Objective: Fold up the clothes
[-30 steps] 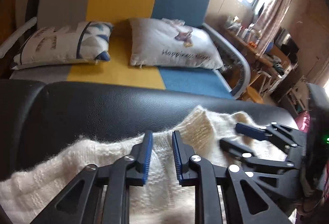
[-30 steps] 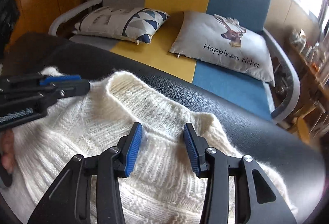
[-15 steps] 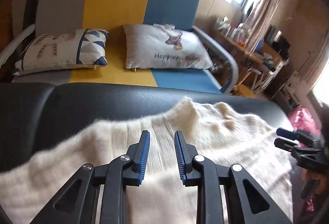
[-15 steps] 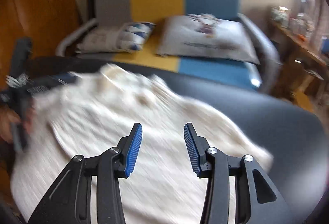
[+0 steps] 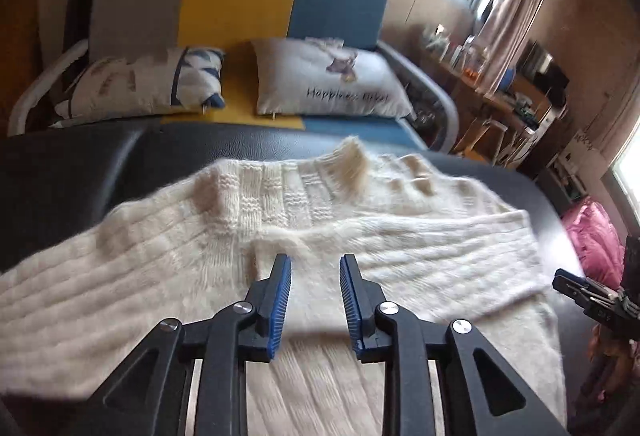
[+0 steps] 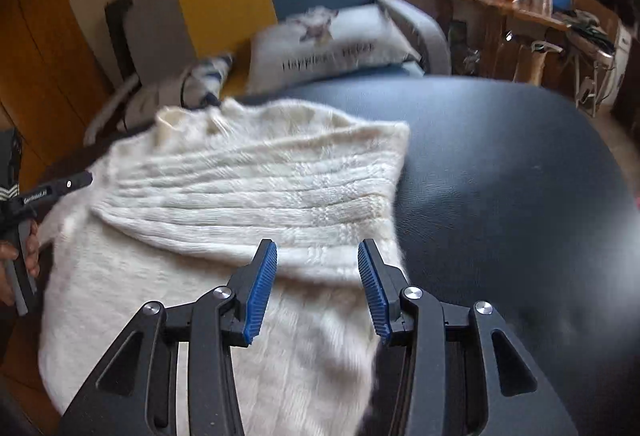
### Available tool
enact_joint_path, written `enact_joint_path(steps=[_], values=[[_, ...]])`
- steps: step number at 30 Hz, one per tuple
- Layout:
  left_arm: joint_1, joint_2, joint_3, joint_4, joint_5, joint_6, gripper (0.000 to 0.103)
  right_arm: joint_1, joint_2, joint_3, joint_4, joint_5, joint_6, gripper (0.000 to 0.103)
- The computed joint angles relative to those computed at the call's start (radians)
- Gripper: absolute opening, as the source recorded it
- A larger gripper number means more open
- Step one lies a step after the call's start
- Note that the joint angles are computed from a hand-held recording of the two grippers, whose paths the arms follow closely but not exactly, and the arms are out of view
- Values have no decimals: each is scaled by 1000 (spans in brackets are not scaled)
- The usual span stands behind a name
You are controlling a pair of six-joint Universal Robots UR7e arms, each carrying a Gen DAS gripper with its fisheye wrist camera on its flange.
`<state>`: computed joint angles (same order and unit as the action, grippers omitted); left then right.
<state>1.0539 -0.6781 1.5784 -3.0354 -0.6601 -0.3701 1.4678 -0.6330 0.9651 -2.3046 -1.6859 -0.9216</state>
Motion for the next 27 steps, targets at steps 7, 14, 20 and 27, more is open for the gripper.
enact_joint_path(steps=[7,14,20,27], values=[[-68,-19,183,6,15,-153,25,-20,-123,226,-74,-42,-88,46],[-99,-12,294,-60,75,-235,25,-48,-109,252,-143,-111,-107,46],[-131,-31,344,-97,99,-233,25,-37,-185,336,-140,-93,-84,46],[-226,-62,430,-37,180,-354,26,-53,-385,627,-181,-47,-252,47]])
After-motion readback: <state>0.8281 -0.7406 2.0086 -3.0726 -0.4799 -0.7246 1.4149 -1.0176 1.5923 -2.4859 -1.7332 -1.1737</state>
